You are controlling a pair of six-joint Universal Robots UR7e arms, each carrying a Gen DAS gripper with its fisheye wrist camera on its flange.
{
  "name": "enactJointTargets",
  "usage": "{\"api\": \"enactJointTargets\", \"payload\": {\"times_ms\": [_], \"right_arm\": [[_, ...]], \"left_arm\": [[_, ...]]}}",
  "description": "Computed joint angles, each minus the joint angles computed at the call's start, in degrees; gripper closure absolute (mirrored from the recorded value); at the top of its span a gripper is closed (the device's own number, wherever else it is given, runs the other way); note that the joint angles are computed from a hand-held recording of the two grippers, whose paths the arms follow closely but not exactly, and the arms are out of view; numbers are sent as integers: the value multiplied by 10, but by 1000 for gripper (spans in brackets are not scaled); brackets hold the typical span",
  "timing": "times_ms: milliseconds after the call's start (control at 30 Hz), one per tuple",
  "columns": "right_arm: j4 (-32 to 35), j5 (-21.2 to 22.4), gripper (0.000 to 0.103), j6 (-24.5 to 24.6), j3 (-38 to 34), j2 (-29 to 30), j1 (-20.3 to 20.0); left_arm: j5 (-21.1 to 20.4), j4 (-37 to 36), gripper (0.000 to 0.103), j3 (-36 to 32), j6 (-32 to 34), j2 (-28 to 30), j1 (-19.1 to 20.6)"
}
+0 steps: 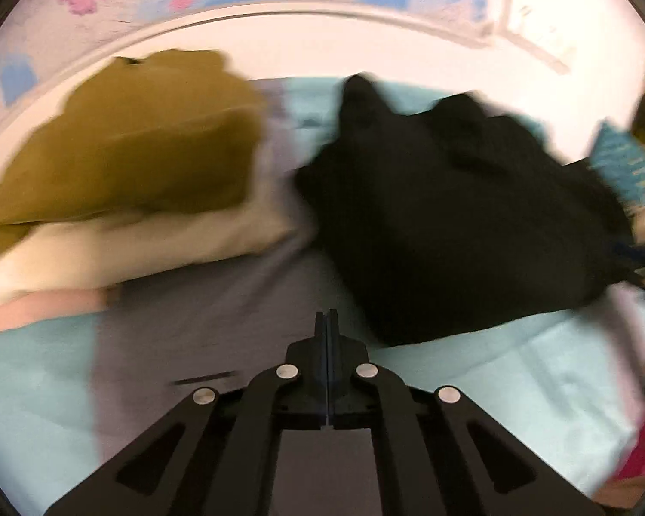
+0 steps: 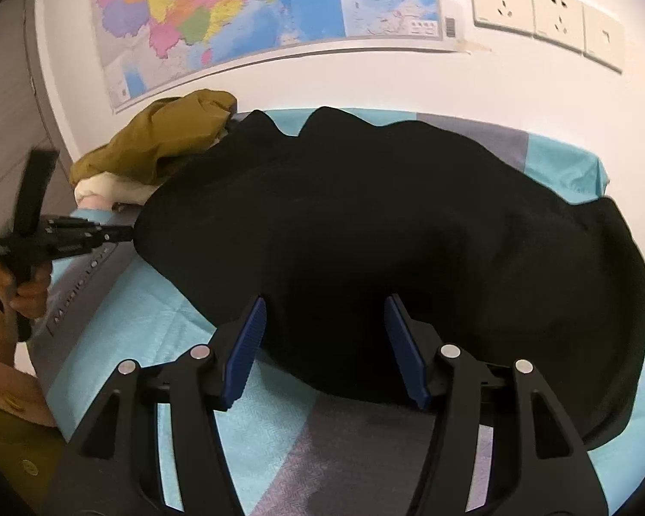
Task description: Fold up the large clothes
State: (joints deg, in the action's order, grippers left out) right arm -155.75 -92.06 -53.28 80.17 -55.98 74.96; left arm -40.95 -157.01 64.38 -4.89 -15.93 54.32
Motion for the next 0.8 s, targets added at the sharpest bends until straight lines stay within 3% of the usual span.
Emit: {"api": "enactJointTargets", "payload": {"times_ms": [33,100,133,167,200,233,333,433,467,533,600,800], "right_arm": [[-6,0,47,-3,3,-1,1],[-22,8,46,-8,11,-4,4],[-17,21,46,-8,13,-8,4],[-12,31,47,-10,15,-10,4],[-14,38,47,-18,20,-12,6],[-16,36,47,-25,23,-11,9],[-22,16,45,-35,21,2,15],[-5,-10,45,-30,2,21,17],[2,-15,45,-30,-4,26,16],[12,-17,45,-17,-10,29,14],[14,-5,45,-12,-3,19,12],[17,42,45,-8,11,-2,11]], "left_arm": [[-12,-4,103,10,-13,-7,2],[-73,-66,100,41,11,-25,5],[-75,-103,92,50,39,-24,-2],[-75,-117,70,52,57,-22,-7],[-77,-124,60,50,73,-18,-11],[-77,-136,53,44,98,-10,-16],[-73,-119,46,12,120,13,-22],[-47,-49,47,-62,90,54,-16],[-52,-30,55,-77,76,60,-11],[-67,-16,62,-77,51,57,-6],[-57,-26,67,-71,61,54,-8],[-18,-31,63,-70,66,59,-17]]}}
